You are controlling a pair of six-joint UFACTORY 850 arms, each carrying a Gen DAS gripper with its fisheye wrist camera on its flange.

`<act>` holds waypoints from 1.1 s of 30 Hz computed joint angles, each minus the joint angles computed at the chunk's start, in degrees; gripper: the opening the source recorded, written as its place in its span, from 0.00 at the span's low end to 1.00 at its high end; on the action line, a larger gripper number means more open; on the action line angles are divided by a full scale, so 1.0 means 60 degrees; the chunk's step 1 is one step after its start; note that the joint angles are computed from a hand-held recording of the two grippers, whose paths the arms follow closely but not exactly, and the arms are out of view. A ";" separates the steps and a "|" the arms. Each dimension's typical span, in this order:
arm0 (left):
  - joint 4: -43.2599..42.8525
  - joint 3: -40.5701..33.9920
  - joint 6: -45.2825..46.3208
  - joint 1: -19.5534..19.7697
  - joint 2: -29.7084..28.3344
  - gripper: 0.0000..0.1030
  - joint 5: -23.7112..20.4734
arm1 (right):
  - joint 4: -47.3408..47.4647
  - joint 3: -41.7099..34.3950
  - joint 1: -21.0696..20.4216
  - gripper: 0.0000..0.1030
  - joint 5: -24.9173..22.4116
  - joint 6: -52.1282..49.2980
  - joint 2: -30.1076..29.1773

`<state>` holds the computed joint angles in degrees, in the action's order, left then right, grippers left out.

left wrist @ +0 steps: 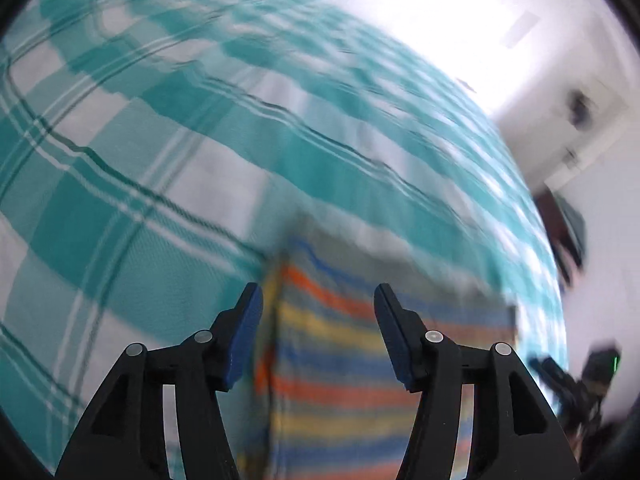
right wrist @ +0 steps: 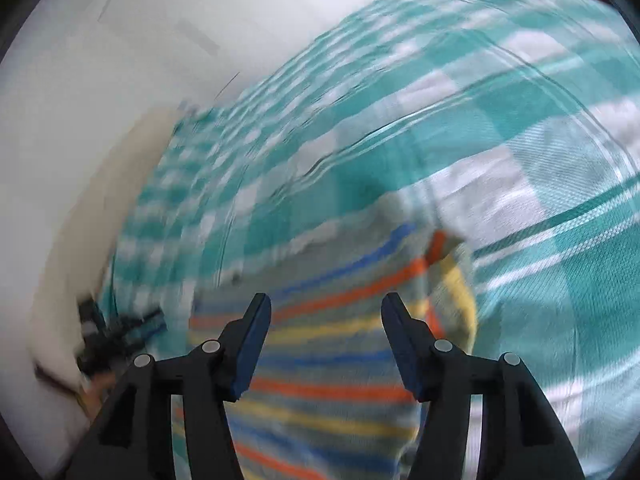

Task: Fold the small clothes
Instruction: 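Grasp the ribbed hem with both grippers and fold it toward the collar, then open both grippers and release the folded sweater onto the bed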

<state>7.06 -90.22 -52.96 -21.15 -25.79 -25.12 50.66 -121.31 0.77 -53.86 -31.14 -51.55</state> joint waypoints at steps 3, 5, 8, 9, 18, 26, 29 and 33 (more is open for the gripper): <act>-0.1063 0.0800 0.2587 -0.0698 0.0482 0.67 0.0037 | -0.0876 0.1962 0.0334 0.54 -0.0225 -0.2152 0.1265; -0.1320 0.0891 0.3644 -0.1168 0.0198 0.53 -0.1384 | -0.2499 0.2979 0.0586 0.51 0.0013 -0.2019 0.1784; 0.0008 0.1749 0.2563 -0.1607 0.0748 0.46 -0.1502 | -0.3619 0.4792 0.0576 0.48 0.1093 -0.1953 0.2859; 0.0189 0.1903 0.2056 -0.1677 0.1043 0.52 -0.1500 | -0.3509 0.5067 0.0485 0.47 0.1086 -0.1983 0.3137; 0.2703 0.0764 -0.1200 -0.1995 -0.0150 0.90 -0.3661 | -0.3258 0.4459 0.0684 0.47 0.1572 -0.1179 0.2795; 0.3275 0.3010 -0.3195 -0.2552 0.1674 0.98 -0.3339 | -0.2084 0.6765 0.0341 0.48 0.2877 -0.2109 0.4016; 0.3672 0.3876 -0.4285 -0.2862 0.2357 0.98 -0.3042 | -0.2518 0.7476 0.0248 0.52 0.3031 -0.1417 0.4612; 0.4654 0.4729 -0.5832 -0.3409 0.2897 0.98 -0.2918 | -0.0945 0.9019 -0.0266 0.53 0.3310 -0.2062 0.5769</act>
<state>34.99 -61.85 -87.95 -41.61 -8.41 -42.62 44.99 -67.20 -0.83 -34.00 -43.51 -16.94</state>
